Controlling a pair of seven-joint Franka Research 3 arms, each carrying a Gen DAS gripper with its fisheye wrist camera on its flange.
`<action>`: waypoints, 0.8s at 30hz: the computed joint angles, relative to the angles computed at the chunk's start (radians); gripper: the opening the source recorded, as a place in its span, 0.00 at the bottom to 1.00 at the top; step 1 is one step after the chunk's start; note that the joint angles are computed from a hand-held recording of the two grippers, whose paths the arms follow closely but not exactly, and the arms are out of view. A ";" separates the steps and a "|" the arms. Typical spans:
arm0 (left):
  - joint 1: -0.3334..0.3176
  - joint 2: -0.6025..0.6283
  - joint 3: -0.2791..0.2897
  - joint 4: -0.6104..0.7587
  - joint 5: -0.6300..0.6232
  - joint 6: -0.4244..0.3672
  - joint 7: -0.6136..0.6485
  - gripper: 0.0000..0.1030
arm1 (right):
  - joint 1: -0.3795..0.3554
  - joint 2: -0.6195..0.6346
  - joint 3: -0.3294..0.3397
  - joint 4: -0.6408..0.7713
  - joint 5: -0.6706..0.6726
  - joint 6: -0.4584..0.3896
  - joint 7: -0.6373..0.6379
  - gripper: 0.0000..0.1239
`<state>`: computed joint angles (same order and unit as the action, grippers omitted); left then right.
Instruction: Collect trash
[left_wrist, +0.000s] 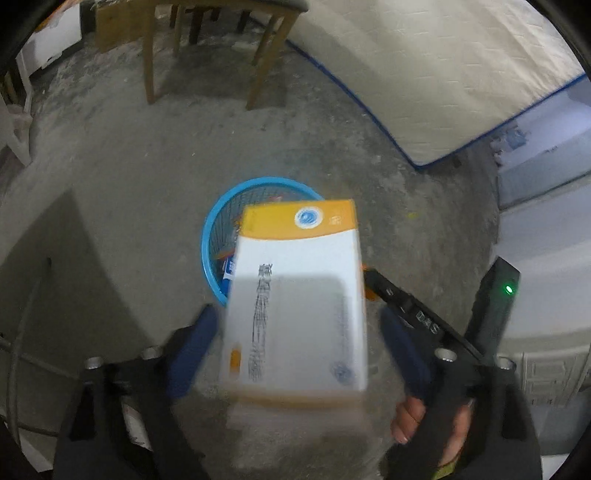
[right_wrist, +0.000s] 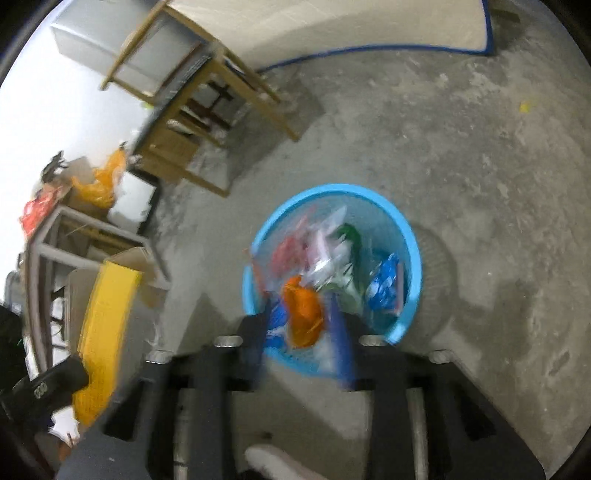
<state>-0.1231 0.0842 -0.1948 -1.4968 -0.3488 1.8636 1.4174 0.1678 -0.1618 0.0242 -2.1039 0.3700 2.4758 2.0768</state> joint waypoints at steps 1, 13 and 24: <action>-0.001 0.009 0.001 0.003 0.005 -0.004 -0.019 0.87 | -0.002 0.018 -0.003 0.001 0.003 0.008 0.001 0.42; 0.021 -0.094 0.034 -0.086 -0.104 0.009 0.053 0.87 | -0.017 0.036 -0.004 -0.039 -0.049 0.035 0.045 0.42; 0.001 -0.357 0.099 -0.237 -0.101 0.076 0.160 0.87 | -0.013 -0.124 0.026 -0.104 -0.122 0.056 0.017 0.45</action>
